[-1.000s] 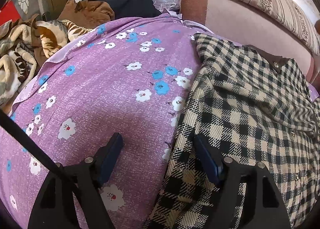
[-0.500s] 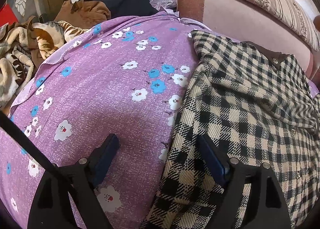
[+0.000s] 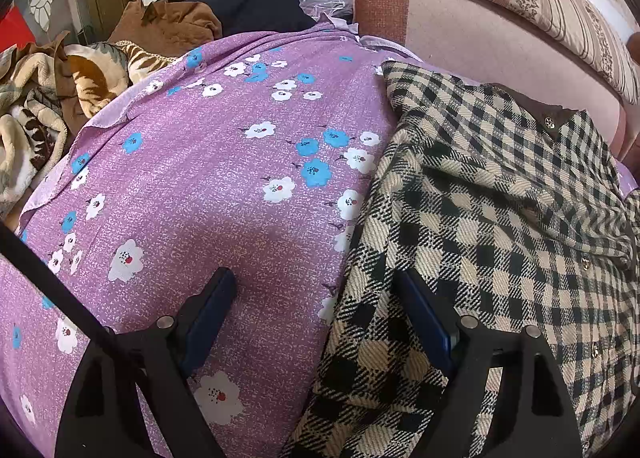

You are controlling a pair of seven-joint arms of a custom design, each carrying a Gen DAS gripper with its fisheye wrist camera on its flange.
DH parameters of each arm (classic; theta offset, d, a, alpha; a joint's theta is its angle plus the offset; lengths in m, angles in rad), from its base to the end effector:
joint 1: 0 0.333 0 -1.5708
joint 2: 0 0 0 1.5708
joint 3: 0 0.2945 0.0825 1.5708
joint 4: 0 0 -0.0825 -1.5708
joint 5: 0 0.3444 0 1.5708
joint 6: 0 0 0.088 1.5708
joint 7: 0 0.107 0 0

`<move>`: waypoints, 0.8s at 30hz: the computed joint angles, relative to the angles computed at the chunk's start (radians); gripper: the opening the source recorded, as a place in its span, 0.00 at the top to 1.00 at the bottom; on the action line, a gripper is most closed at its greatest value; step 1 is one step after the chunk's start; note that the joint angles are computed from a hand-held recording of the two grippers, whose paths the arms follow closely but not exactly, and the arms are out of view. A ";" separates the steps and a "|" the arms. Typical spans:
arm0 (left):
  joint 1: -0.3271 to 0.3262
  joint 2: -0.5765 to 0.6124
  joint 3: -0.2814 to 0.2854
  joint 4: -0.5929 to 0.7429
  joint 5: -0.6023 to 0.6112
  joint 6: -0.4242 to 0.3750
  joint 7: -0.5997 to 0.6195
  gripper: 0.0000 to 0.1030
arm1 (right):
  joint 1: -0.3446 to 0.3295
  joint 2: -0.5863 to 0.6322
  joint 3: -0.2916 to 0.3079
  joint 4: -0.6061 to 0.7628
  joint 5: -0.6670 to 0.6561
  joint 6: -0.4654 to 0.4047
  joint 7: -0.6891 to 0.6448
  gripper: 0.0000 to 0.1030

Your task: Fold large clothes

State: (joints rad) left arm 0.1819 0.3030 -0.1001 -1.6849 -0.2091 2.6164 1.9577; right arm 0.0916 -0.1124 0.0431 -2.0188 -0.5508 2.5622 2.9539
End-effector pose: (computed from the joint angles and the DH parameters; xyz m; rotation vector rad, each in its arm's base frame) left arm 0.6454 0.0653 0.4908 -1.7202 1.9870 -0.6617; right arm 0.5295 0.0807 0.5660 -0.8269 2.3100 -0.5951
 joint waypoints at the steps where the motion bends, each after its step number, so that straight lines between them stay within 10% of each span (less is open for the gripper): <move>1: 0.000 0.000 0.000 0.001 0.000 -0.001 0.000 0.20 | 0.019 0.027 0.008 0.026 0.025 0.028 -0.050 0.99; 8: 0.004 -0.001 -0.004 0.002 -0.011 -0.005 0.004 0.20 | 0.165 0.192 0.041 0.174 0.255 0.099 -0.401 0.99; 13: 0.000 -0.004 0.000 -0.002 -0.008 -0.005 0.000 0.20 | 0.161 0.046 -0.002 0.005 0.023 0.020 -0.065 0.82; 15: -0.001 -0.004 0.001 -0.004 -0.003 -0.003 -0.002 0.19 | 0.119 -0.027 0.016 -0.065 -0.064 -0.064 0.058 0.39; 24: -0.004 -0.008 0.003 -0.011 0.007 0.002 -0.008 0.19 | 0.030 -0.112 0.053 -0.139 -0.103 -0.243 -0.038 0.36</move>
State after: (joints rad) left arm 0.1784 0.2952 -0.0975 -1.6959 -0.2017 2.6180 1.9500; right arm 0.1214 -0.2248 0.0957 -2.1575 -0.6538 2.3189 2.9157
